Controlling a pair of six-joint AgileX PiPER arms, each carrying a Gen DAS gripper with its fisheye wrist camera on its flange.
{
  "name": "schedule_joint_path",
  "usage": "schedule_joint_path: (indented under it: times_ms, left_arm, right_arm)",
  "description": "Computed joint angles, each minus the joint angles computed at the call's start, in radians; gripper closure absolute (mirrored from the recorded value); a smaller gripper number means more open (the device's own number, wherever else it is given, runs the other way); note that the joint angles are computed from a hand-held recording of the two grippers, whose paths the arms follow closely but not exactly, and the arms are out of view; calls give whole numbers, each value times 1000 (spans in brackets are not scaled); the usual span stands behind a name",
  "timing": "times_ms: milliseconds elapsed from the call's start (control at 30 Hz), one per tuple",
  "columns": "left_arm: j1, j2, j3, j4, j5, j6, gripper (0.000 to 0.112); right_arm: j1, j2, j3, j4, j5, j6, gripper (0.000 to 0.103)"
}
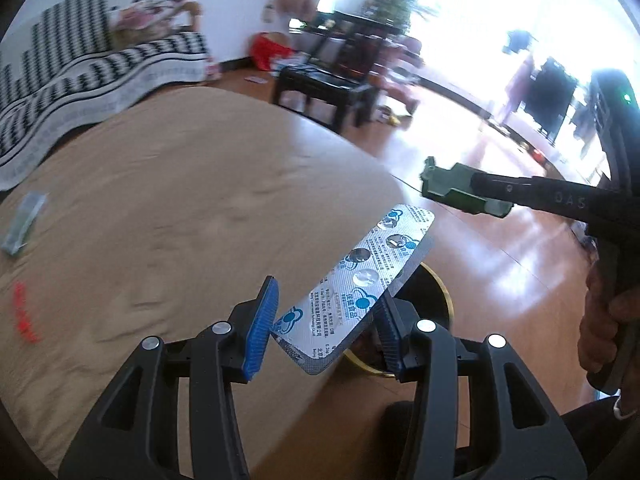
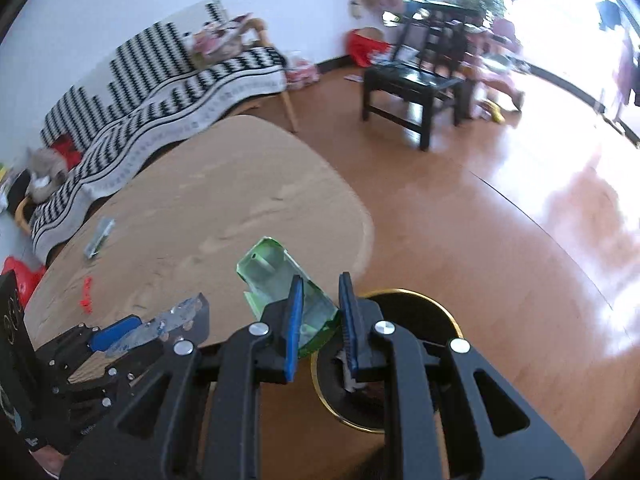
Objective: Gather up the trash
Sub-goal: 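Carry blister pack and green plastic piece over the black bin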
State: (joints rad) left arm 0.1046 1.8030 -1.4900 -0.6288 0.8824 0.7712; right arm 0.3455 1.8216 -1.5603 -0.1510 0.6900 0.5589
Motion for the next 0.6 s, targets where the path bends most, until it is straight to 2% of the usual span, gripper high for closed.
schedule_joint_path:
  times_ms: [267, 600]
  left_arm:
    - [-184, 15, 82, 22, -78, -9, 66]
    - [-261, 92, 74, 84, -114, -40, 66]
  right_arm:
    - [-143, -101, 219, 92, -61, -88, 84]
    - [-211, -82, 255, 185, -49, -159, 84]
